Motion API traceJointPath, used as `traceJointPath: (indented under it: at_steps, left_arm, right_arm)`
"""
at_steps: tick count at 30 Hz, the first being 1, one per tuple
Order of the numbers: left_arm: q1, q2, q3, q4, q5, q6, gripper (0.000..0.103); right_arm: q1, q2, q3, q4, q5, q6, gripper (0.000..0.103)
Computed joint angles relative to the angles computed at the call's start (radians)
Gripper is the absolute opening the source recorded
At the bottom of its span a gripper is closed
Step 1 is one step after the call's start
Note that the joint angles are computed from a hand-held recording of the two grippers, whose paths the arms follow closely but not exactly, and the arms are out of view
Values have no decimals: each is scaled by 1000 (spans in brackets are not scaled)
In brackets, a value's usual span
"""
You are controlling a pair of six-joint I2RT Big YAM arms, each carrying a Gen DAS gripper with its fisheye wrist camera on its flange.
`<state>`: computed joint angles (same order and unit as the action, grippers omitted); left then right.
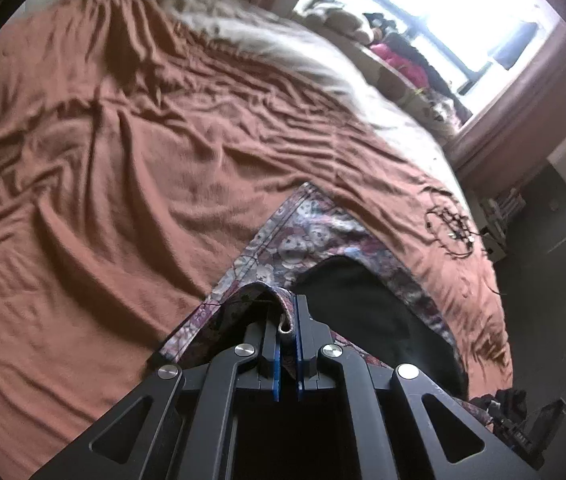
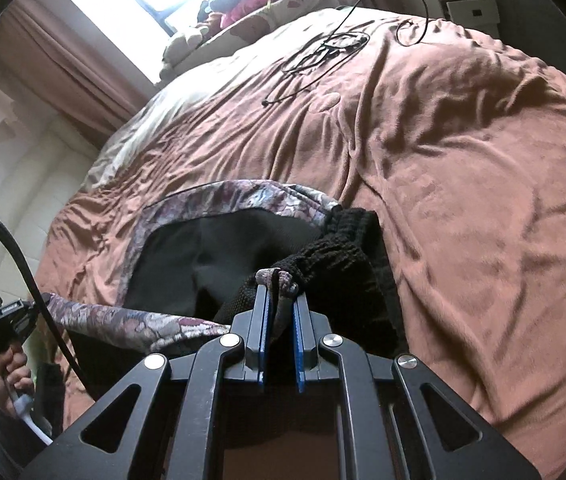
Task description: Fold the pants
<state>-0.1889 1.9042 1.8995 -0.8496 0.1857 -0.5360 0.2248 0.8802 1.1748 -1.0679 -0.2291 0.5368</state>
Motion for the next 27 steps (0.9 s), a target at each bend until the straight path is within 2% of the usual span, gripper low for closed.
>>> traceJointPath:
  at_steps: [6,10,11,12,13,14,15,16,17,18,20,23,27]
  left_arm:
    - [5,159,172,-81,-4,11,5]
    - [7,264,307,-137,4,48,7]
    - [6,291,348,-162,-5,62,13]
    - [5,315,388,-186,-17,92,26]
    - [3,324,406,-198,-31,111,35]
    - [1,322,407,-196,-55,138,52]
    - [1,306,384,-173,-72,160,66]
    - [4,298,371,-158,-76,179,69]
    - [7,283,350,-141,-79,199,70]
    - [9,278,343,-139,-82,214,70]
    - [11,269,328,-146,-96,267,70]
    - [3,264,307,-159,-143,376,70]
    - [-6,264,279,-162,-164,474,69]
  right_arm:
    - [20,69,20,22,39,-26,7]
    - [33,96,25,44,78,-39,9]
    - [38,99,26,43,95,-50,10]
    - [44,105,31,45,107,-59,11]
    - [48,103,31,45,109,-65,12]
    - [51,102,31,43,111,-68,15]
    - [52,99,32,39,103,-74,23]
    - [57,90,33,41,107,-80,30]
    - [54,82,31,45,117,-87,56]
    - [60,64,26,57,136,-91,77]
    - [67,31,20,72,145,-110,80]
    - [87,17,34,40,184,-163,80]
    - [111,19,43,-18,254,-251,80]
